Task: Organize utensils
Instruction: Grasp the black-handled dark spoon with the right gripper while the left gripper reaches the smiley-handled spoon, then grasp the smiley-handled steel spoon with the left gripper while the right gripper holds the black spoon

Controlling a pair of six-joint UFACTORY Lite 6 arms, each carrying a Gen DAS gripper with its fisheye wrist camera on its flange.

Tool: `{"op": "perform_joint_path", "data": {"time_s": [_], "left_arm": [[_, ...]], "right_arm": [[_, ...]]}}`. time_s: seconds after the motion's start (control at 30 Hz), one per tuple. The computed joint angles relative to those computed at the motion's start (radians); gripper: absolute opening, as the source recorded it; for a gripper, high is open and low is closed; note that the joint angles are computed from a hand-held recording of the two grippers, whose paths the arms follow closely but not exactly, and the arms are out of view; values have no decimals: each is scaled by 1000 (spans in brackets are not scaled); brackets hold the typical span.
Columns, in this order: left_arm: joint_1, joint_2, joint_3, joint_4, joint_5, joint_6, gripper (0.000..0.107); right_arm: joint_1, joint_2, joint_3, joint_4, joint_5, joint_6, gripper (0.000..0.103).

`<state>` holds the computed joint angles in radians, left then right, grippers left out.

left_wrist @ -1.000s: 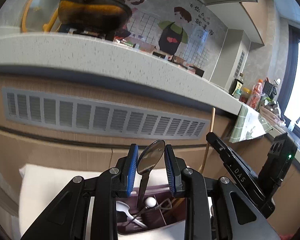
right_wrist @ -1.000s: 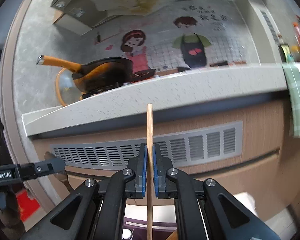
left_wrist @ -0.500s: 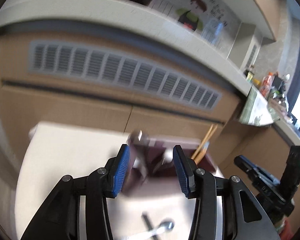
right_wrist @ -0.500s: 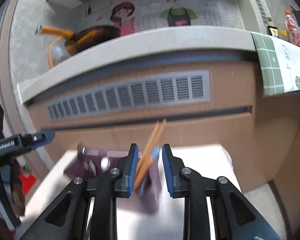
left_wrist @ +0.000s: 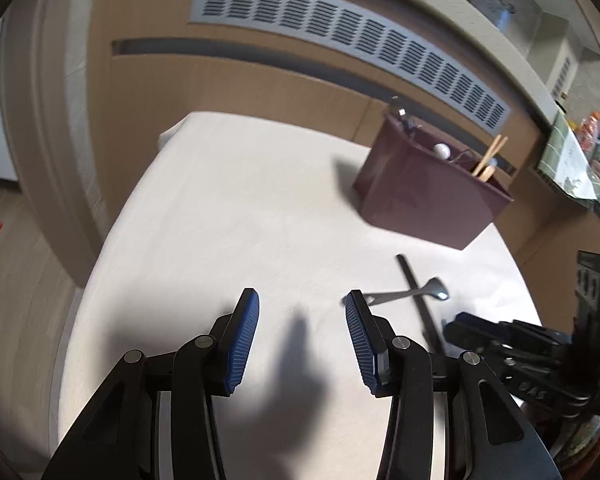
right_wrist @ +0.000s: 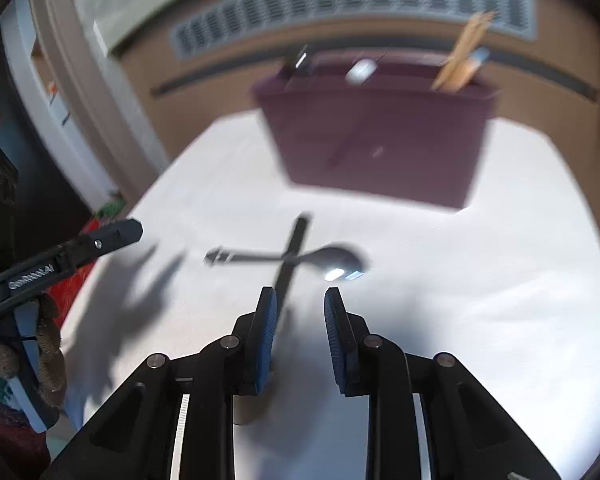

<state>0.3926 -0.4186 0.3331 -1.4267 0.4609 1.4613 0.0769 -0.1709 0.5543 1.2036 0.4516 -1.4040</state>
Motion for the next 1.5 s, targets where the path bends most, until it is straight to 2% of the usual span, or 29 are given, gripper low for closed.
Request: {"op": "perform_joint_path", "data": {"time_s": [0.1,0.2,0.3,0.43,0.6,0.7,0.8,0.93,1.1,1.2,1.33,1.4,1.5], "left_arm": [[22,11,-11,-14,18,32,46],[-24,35,4,-36,-4,30,46],[-76,60,15,-67,-21,36,46],[-165,104,22,-137,-50,88,46],[-285,220,94,-237,-36,198,46],[-370,342,198,-315,-39,299,46],[-414,481,324,-300,-54,299,46],[-433,621,451,-160,-60,197,46],[-403,564,389,-40,4,128,46],[-408,492,301,-29,13,136,46],[-442,378,188,10,-4,101,46],[-479,340,157,24,-33,71,46],[-518,317,147,37,-78,39,46]], "right_arm": [[93,75,17,49,-91,-7,24],[155,77,13,89,-170,-52,24],[166,43,-12,35,-215,-31,14],[44,-57,-71,-115,-131,32,11],[-251,-175,-152,-209,42,-98,11],[-401,-217,-177,-237,85,-180,10],[-534,-163,-148,-204,120,-263,10],[-679,-44,-65,-177,181,-283,10],[-767,53,3,-175,282,-290,10],[-737,31,-23,-145,258,-306,14],[-688,27,-34,-113,250,-304,29],[-671,26,-34,-103,251,-310,33],[-616,40,-25,-52,198,-342,31]]}}
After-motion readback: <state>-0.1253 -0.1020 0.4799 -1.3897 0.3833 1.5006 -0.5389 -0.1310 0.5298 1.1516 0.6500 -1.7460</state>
